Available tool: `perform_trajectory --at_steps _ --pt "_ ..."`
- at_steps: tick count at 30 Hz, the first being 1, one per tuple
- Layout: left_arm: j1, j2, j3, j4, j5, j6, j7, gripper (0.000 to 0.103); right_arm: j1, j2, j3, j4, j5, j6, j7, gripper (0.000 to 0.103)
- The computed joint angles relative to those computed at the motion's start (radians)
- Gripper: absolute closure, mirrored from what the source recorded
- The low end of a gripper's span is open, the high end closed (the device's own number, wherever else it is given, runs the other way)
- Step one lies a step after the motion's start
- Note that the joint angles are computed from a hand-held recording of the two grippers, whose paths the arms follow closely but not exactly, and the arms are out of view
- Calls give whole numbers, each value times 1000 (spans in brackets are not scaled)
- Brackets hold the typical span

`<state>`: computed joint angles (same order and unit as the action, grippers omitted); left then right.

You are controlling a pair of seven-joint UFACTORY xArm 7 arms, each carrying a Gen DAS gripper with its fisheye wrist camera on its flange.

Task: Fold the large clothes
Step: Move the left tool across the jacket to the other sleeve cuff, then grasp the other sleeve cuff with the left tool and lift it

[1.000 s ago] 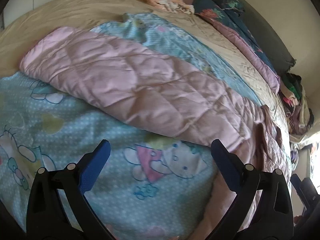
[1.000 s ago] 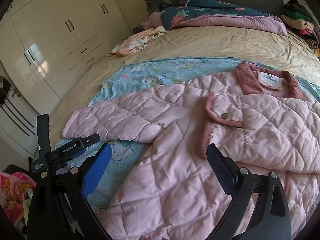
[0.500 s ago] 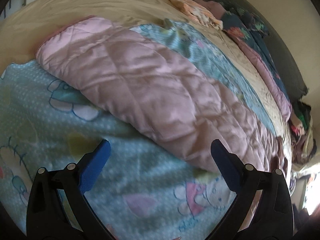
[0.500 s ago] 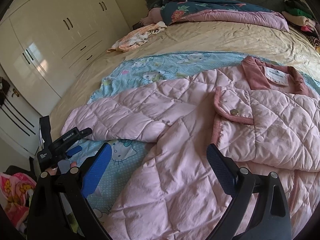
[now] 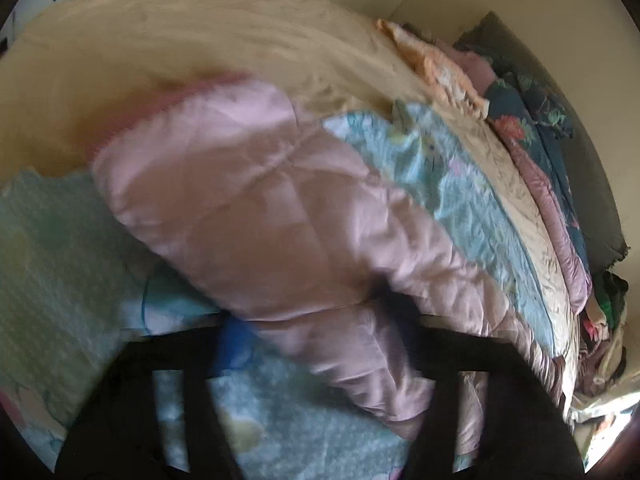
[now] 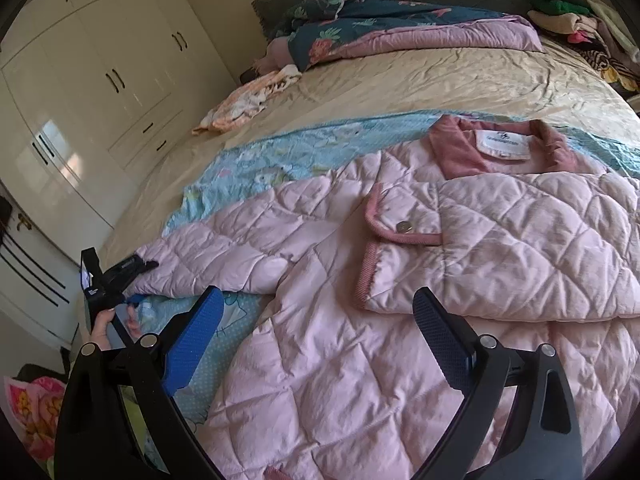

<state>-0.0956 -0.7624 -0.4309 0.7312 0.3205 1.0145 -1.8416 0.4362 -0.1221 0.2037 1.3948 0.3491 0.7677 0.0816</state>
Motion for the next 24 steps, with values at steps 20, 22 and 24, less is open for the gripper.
perform_trajectory --at_steps 20,22,24 --pt "112 361 -279 708 400 266 172 92 -30 -184 -91 -110 157 -17 -53 8" --pt "105 420 -320 775 454 298 172 93 -34 -202 -101 -120 166 -16 -57 8" --pt "98 483 -363 839 511 338 173 93 -36 -218 -115 -129 187 -14 -64 8"
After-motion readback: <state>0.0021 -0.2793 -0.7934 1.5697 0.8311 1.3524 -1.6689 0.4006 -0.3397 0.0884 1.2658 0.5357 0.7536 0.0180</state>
